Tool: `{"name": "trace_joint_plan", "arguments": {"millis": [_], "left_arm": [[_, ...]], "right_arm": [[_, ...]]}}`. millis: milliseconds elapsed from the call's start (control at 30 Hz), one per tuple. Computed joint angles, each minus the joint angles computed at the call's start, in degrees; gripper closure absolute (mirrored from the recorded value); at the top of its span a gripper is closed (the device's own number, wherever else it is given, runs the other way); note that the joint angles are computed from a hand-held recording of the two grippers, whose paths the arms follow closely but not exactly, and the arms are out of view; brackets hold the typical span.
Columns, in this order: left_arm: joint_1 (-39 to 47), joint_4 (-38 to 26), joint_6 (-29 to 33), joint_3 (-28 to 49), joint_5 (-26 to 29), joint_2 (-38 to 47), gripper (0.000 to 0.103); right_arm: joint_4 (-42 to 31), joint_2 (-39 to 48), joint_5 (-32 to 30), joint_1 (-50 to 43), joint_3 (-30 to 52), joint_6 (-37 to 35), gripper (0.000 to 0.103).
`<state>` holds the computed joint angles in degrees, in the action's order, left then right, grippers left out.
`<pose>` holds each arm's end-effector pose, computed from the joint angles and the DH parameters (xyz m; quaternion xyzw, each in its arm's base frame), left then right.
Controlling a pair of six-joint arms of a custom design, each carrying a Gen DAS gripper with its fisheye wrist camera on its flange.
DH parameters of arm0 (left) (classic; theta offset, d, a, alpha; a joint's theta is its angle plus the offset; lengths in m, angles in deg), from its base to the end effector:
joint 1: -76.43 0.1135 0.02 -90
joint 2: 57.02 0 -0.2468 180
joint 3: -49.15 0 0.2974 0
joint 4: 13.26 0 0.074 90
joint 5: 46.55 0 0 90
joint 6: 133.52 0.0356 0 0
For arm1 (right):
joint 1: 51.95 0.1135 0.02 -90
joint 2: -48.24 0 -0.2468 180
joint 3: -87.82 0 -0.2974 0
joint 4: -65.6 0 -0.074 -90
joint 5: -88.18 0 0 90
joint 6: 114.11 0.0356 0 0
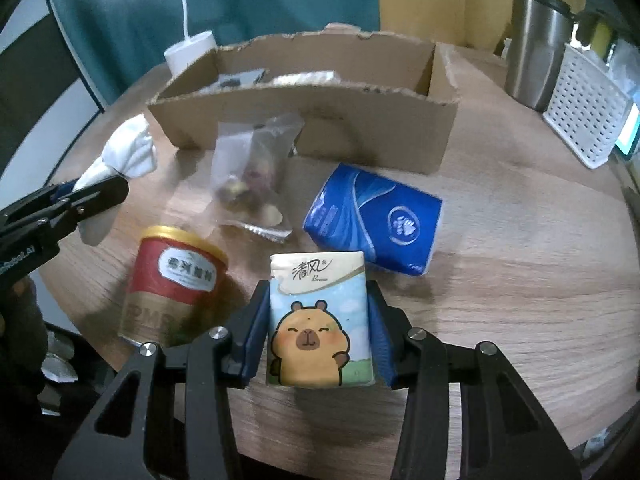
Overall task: Organize objects
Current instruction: 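Grasp the white sock with the left gripper while the right grasps the capybara tissue pack, then place the sock and capybara tissue pack into the box, opening both grippers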
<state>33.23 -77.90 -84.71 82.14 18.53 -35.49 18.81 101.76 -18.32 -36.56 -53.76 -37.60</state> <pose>0.1164 -0.0887 0.1781 -0.0519 0.9275 -0.0555 0.3660 0.2011 0.0658 0.1391 -0.2731 0.9210 0.1432 0.2380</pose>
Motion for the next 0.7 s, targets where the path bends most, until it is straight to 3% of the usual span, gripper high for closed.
{"name": "trace_joint_plan", "arguments": {"millis": [400,700], "left_arm": [[3.1,6.9,4.5,5.7,1.8,8.8,0.066],[5.8,13.4,7.3,10.7,4.2,18.8,0.066]], "right_arm": [[-2.9,0.4,-5.3,-8.2,6.2,-4.5,0.055],[-1.0,7.3,-7.9,-10.7,12.6,-5.5,0.055]]}}
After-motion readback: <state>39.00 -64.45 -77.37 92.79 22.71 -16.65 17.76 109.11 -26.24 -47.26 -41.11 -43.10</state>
